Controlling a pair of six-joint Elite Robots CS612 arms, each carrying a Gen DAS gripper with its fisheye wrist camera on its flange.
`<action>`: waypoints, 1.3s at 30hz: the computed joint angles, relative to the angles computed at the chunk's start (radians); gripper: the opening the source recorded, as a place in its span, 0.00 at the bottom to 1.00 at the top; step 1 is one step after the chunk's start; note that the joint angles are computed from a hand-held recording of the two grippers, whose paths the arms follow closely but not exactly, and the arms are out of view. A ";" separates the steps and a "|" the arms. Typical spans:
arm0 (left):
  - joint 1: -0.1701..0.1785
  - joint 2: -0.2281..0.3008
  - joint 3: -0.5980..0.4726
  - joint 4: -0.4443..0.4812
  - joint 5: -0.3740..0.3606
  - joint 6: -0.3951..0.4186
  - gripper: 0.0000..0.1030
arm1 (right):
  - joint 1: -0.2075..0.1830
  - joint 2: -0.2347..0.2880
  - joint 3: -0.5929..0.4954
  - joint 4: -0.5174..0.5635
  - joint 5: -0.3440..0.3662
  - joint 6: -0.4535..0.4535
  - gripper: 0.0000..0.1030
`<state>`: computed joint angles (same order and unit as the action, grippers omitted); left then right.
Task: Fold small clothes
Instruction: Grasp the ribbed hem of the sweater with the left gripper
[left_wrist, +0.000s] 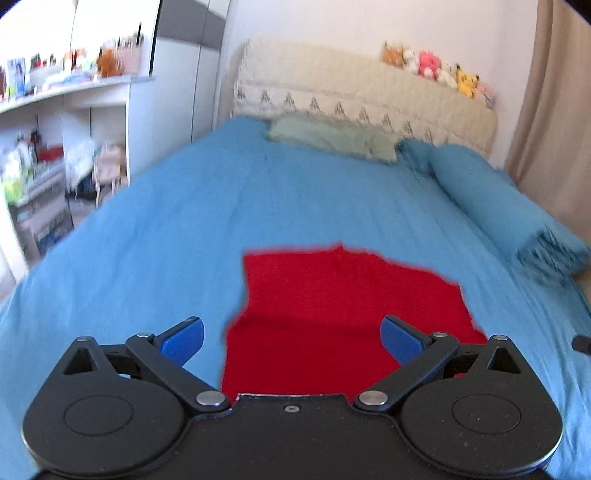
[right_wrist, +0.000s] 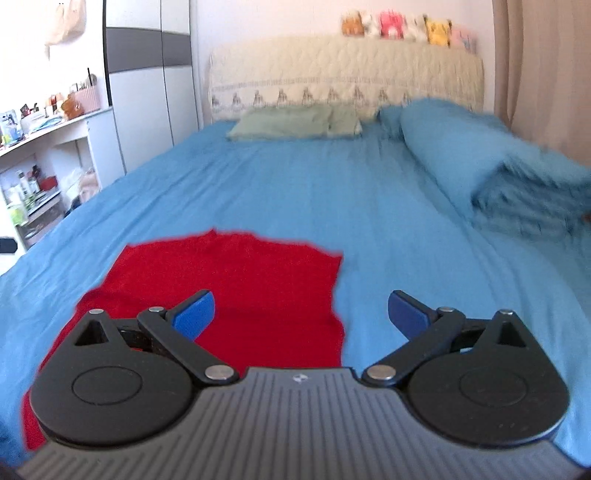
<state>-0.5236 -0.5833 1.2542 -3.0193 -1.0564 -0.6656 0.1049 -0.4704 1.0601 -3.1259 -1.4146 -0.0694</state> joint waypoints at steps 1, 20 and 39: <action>-0.007 -0.018 0.039 0.005 -0.008 -0.023 1.00 | -0.006 -0.030 0.051 0.008 0.011 0.004 1.00; -0.002 0.001 0.220 -0.044 -0.297 -0.193 0.84 | -0.030 -0.123 0.383 0.060 0.007 0.087 1.00; 0.015 0.014 0.232 -0.060 -0.357 -0.282 0.11 | -0.044 -0.105 0.368 0.133 0.040 0.169 1.00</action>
<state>-0.5089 -0.5688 1.4857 -3.0797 -1.4133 -0.9477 0.0605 -0.5758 1.4284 -2.9933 -1.3746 0.0992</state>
